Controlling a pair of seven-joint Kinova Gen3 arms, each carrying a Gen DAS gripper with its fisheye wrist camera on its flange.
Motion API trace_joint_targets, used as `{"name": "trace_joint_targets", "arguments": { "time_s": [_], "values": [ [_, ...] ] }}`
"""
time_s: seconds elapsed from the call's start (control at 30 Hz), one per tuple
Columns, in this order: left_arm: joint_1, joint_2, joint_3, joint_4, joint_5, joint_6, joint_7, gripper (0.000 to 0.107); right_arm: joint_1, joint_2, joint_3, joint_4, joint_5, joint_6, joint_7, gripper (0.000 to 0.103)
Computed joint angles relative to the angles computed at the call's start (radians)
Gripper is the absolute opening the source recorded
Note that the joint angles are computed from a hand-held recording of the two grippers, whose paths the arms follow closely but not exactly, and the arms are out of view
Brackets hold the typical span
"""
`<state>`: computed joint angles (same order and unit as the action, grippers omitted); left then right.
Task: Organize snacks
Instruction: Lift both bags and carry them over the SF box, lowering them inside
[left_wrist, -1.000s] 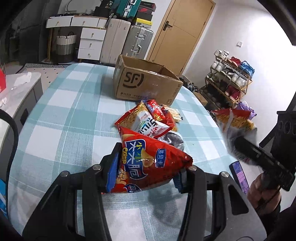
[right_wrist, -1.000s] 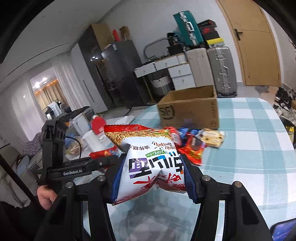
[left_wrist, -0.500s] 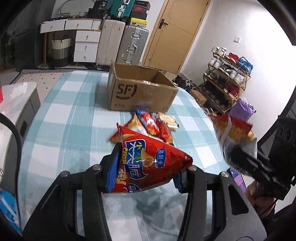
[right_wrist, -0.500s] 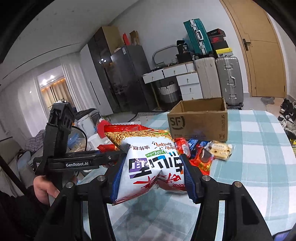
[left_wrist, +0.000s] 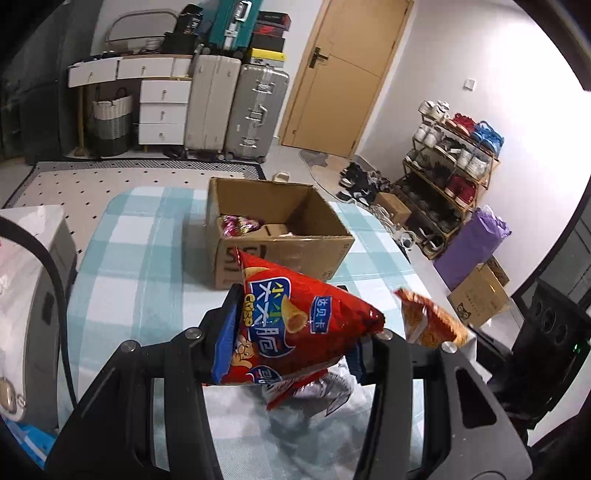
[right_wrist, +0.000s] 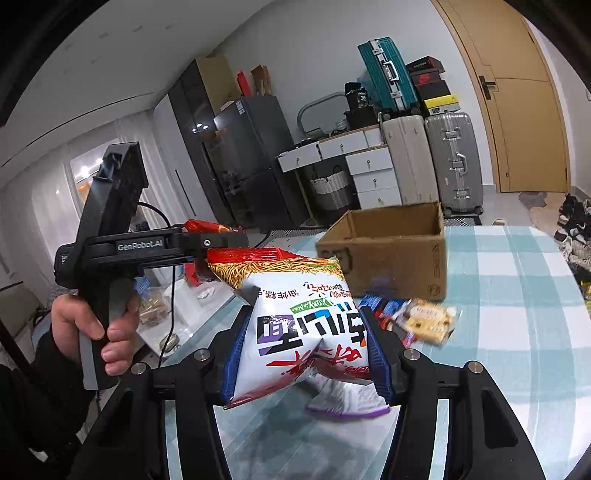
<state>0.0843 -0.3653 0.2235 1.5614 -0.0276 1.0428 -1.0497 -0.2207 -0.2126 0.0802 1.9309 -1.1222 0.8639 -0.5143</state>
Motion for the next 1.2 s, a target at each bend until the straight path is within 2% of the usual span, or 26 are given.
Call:
{"name": "trace_joint_targets", "arguments": {
  "time_s": [0.2, 0.3, 0.63, 0.83, 1.03, 1.2],
  "values": [
    [0.009, 0.096, -0.020, -0.112, -0.014, 0.029, -0.047, 0.045, 0.002, 0.053, -0.025, -0.120, 0.042, -0.014, -0.042, 0.057],
    [-0.003, 0.156, 0.008, -0.210, -0.092, 0.094, -0.027, 0.045, 0.002, 0.081, -0.042, -0.198, 0.076, -0.010, -0.078, 0.057],
    [0.077, 0.329, -0.020, -0.511, -0.241, 0.241, -0.068, 0.045, 0.035, 0.225, -0.101, -0.504, 0.174, 0.041, -0.250, 0.057],
    [0.135, 0.413, -0.062, -0.643, -0.250, 0.276, -0.101, 0.045, 0.068, 0.340, -0.158, -0.721, 0.274, 0.080, -0.401, 0.057],
    [0.152, 0.519, -0.115, -0.777, -0.184, 0.312, -0.142, 0.045, 0.073, 0.448, -0.208, -0.910, 0.412, 0.123, -0.525, 0.057],
    [0.128, 0.601, -0.155, -0.837, -0.115, 0.314, -0.162, 0.045, 0.058, 0.532, -0.238, -1.028, 0.518, 0.143, -0.602, 0.057]
  ]
}}
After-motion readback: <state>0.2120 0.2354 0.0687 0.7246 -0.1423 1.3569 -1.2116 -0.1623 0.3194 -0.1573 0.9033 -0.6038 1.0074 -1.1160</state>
